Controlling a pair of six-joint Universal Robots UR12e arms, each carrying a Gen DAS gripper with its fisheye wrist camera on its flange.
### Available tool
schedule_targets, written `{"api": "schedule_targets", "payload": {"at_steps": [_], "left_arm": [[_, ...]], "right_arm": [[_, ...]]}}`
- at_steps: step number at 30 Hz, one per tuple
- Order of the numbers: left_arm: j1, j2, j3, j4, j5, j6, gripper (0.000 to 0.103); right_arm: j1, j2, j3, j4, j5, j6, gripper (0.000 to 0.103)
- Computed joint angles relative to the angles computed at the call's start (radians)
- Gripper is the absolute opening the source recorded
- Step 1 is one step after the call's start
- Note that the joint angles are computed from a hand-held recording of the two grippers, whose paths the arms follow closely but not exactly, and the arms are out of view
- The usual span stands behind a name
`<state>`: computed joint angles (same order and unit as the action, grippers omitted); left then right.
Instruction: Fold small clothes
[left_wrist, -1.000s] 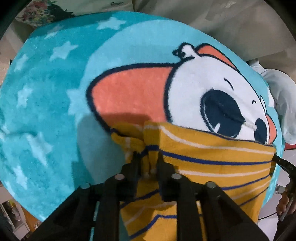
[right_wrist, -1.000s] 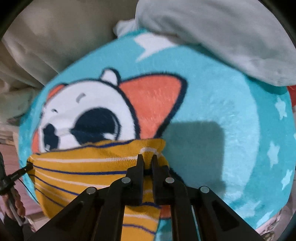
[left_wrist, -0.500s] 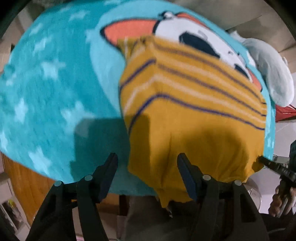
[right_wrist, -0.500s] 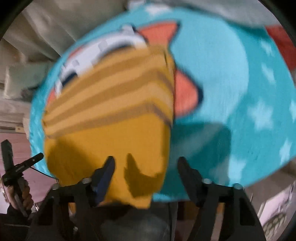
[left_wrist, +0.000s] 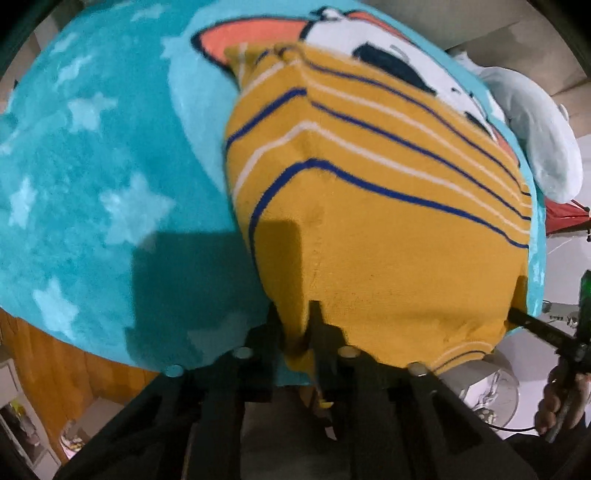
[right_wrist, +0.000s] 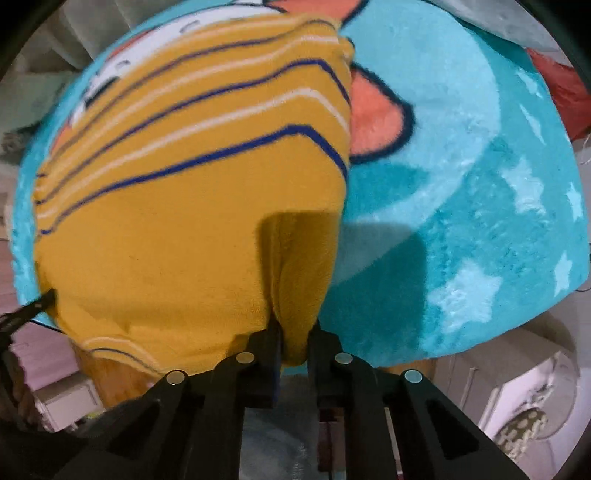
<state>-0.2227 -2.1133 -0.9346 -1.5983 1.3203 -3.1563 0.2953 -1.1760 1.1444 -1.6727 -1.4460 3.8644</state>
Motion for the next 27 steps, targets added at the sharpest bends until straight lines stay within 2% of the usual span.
{"api": "schedule_targets", "payload": {"at_steps": [1,2,4,6,10,16,21,23,27], "left_arm": [[0.001,0.008,-0.006,0.003,0.01,0.004,0.037],[0.002,0.013,-0.009,0.001,0.015,0.003,0.05],[0.013,0.03,-0.029,0.004,-0.003,-0.012,0.053],[0.028,0.046,-0.048,0.014,-0.04,-0.03,0.053],[0.036,0.083,-0.075,0.106,-0.025,0.005,0.054],[0.018,0.107,-0.052,0.24,0.024,0.049,0.069],[-0.009,0.095,0.003,0.28,0.086,0.074,0.075],[-0.02,0.084,0.032,0.266,0.13,0.075,0.075],[-0.018,0.084,0.055,0.252,0.133,0.051,0.075]], "right_arm": [[-0.005,-0.018,0.019,-0.057,0.022,0.013,0.021],[-0.006,-0.028,0.026,-0.086,0.027,0.018,0.026],[0.003,-0.037,0.004,-0.095,-0.029,0.027,0.055],[0.008,-0.047,-0.004,-0.145,-0.045,0.019,0.061],[0.018,-0.035,-0.055,-0.226,-0.065,0.016,0.062],[0.056,0.015,-0.168,-0.279,-0.11,0.012,0.063],[0.081,0.051,-0.256,-0.259,-0.143,0.002,0.067],[0.086,0.059,-0.28,-0.249,-0.142,-0.002,0.067],[0.095,0.078,-0.327,-0.2,-0.168,-0.002,0.069]]}}
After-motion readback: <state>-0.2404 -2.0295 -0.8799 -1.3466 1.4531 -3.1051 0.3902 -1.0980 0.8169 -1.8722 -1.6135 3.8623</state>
